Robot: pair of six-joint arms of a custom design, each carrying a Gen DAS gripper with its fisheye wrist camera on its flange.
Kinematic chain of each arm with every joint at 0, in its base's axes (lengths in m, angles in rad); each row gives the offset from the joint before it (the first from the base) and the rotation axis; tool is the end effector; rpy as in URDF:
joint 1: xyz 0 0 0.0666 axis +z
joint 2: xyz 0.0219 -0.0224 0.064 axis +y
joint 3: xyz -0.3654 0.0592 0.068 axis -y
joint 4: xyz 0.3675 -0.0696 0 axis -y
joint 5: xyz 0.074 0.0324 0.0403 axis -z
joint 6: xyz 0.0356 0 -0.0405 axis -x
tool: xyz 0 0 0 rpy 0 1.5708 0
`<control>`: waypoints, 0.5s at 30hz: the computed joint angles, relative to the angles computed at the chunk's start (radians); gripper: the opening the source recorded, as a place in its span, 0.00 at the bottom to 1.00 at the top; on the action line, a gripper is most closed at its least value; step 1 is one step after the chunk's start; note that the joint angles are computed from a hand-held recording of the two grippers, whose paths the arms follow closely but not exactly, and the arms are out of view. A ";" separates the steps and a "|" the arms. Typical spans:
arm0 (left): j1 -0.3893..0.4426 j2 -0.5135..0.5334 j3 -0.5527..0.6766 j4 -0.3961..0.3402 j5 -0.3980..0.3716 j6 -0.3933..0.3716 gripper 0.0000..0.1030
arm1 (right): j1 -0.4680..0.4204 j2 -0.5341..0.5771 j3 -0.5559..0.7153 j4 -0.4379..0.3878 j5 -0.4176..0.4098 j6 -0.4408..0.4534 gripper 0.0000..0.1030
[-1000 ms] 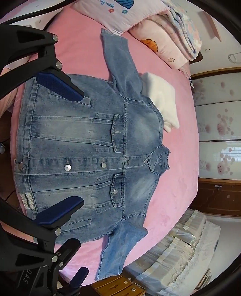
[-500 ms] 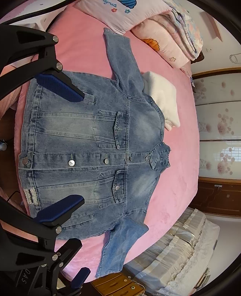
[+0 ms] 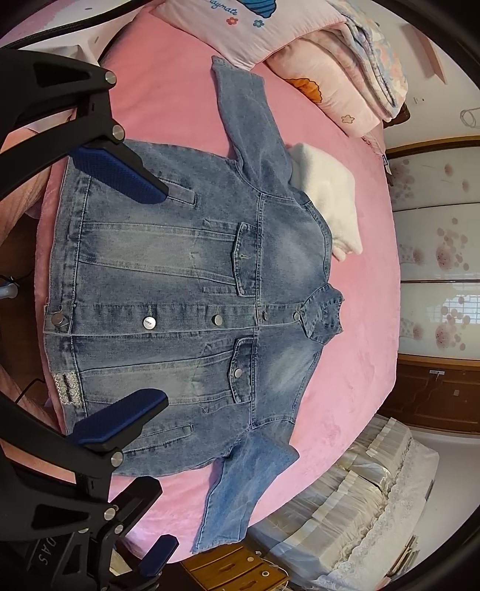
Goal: Fold large clothes
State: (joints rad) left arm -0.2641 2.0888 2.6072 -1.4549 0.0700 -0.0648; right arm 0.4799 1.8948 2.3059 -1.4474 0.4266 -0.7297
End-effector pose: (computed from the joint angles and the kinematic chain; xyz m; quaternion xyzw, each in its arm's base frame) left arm 0.6227 -0.1714 0.5082 0.1662 0.9350 -0.0641 0.3068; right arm 0.5335 0.2606 0.5105 0.1729 0.9283 -0.0212 0.3284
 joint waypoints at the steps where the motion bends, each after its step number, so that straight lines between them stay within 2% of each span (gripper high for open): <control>1: -0.001 -0.002 -0.003 0.000 0.000 0.001 0.96 | 0.001 -0.002 -0.002 0.000 0.000 0.000 1.00; 15: 0.002 0.002 0.008 -0.014 -0.001 0.000 0.96 | 0.003 -0.005 -0.007 0.000 0.001 -0.002 1.00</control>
State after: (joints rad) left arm -0.2624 2.0907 2.6156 -1.4691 0.0692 -0.0651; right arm 0.4832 1.8901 2.2984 -1.4470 0.4277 -0.7316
